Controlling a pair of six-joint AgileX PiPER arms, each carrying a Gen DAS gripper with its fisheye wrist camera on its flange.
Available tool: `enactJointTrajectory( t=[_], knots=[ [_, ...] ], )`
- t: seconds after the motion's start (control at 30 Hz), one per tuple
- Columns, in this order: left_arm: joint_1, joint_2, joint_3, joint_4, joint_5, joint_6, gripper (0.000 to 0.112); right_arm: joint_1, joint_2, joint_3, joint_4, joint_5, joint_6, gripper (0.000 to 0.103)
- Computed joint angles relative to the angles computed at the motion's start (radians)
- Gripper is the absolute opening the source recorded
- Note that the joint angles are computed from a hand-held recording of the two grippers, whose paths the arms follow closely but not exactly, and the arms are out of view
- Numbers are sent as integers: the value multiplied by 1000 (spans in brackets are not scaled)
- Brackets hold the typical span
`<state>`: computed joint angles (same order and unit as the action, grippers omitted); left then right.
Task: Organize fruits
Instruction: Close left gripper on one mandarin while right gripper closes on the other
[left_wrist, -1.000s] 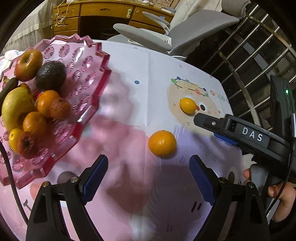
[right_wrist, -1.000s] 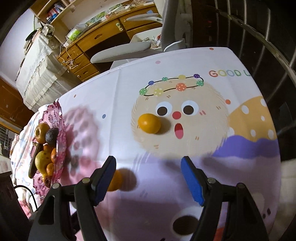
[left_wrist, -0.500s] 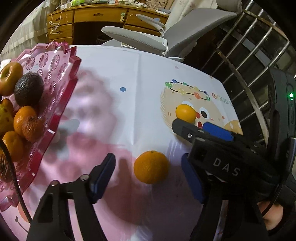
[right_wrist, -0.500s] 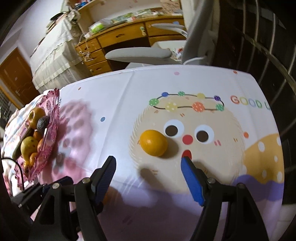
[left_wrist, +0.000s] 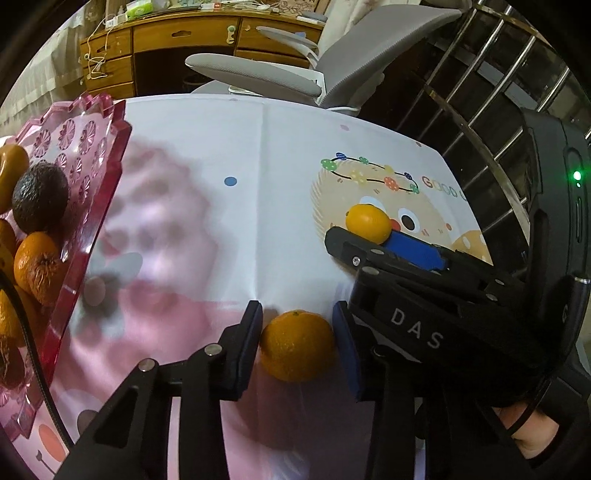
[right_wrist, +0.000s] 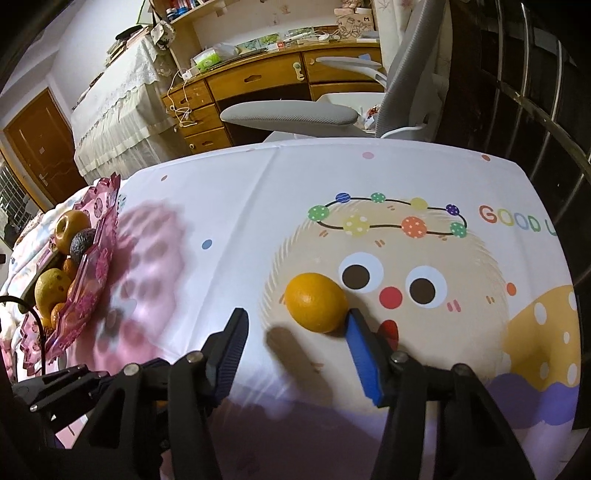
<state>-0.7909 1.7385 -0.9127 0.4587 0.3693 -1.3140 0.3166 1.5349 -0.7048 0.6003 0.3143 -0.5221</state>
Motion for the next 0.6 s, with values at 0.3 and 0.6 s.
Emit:
enactJointTrajectory(
  t=[0.3, 0.6],
  knots=[
    [-1, -2, 5, 11, -10, 6, 37, 20, 0, 16, -40, -68, 52, 43],
    [-12, -48, 52, 45, 3, -53, 37, 34, -6, 20, -172, -83, 168, 35]
  ],
)
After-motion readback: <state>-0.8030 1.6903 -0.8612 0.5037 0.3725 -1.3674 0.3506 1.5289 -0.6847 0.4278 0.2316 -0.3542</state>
